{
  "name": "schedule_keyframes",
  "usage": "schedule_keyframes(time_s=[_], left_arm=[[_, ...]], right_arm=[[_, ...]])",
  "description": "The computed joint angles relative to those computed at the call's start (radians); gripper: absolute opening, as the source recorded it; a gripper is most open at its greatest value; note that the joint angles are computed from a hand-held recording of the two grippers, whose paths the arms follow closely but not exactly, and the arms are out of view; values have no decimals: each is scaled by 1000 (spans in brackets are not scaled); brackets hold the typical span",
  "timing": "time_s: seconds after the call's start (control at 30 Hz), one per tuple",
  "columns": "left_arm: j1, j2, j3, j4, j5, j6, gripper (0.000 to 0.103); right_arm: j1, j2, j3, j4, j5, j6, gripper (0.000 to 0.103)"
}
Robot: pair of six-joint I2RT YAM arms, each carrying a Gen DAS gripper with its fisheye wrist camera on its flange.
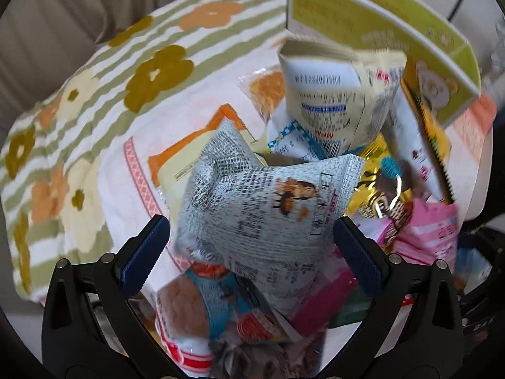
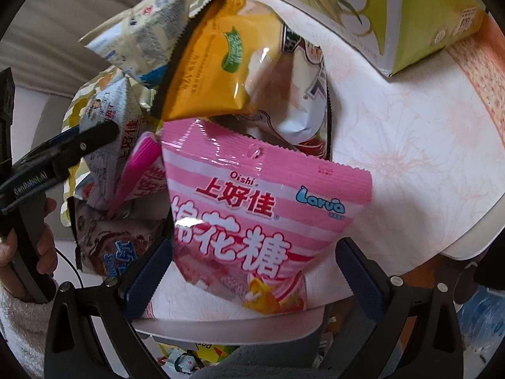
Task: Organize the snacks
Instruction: 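Grasp the grey printed snack bag with the left gripper while the right grasps the pink Oishi bag, then carry both bags into the yellow-green box and open both grippers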
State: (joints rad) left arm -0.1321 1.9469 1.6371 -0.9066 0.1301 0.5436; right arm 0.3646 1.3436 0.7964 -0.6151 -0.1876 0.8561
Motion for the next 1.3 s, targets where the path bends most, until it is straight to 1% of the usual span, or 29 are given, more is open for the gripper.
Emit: schedule_keyframes(time_s=[0.13, 0.27, 0.37, 0.4, 0.47, 0.5, 0.57, 0.63, 0.67, 0.7, 0.73, 0.8, 0.93, 0.97, 1.1, 1.3], left_arm=[[-14, 26, -3, 30, -14, 30, 102], [-12, 54, 26, 22, 7, 46, 102], [-6, 60, 34, 15, 17, 66, 102], [-4, 60, 35, 14, 22, 72, 101], [0, 54, 27, 25, 19, 79, 95], [4, 59, 31, 27, 20, 84, 94], [9, 53, 27, 25, 26, 84, 87], [17, 51, 28, 20, 37, 84, 83], [23, 53, 35, 12, 46, 86, 82], [29, 52, 37, 5, 55, 86, 80], [31, 49, 38, -2, 57, 86, 77], [36, 33, 33, -9, 62, 82, 76], [48, -25, 4, -14, 83, 62, 76], [53, -42, -1, -19, 87, 55, 76], [75, -102, -8, -47, 108, 28, 76], [98, -198, 10, -100, 145, -19, 76]], right_arm=[[22, 17, 14, -2, 19, 17, 103], [54, 57, 35, 13, 31, 49, 103], [69, 53, 25, 24, 40, 70, 103], [54, 72, 23, 47, 32, 59, 103], [55, 40, 3, 40, 35, 67, 103], [59, 27, 0, 35, 41, 73, 103], [39, 6, -8, 30, 39, 61, 102], [33, -18, -17, 25, 39, 58, 91], [18, 4, 0, 32, 27, 46, 78], [13, 0, -4, 33, 17, 45, 74], [13, -10, -7, 31, 17, 49, 72], [8, -25, -14, 31, 18, 49, 67], [5, -48, 8, 4, 30, 36, 65], [-25, -76, 6, -21, 19, 5, 65], [-24, -151, 17, -81, 27, -11, 65], [-24, -249, 123, -219, 50, -64, 64]])
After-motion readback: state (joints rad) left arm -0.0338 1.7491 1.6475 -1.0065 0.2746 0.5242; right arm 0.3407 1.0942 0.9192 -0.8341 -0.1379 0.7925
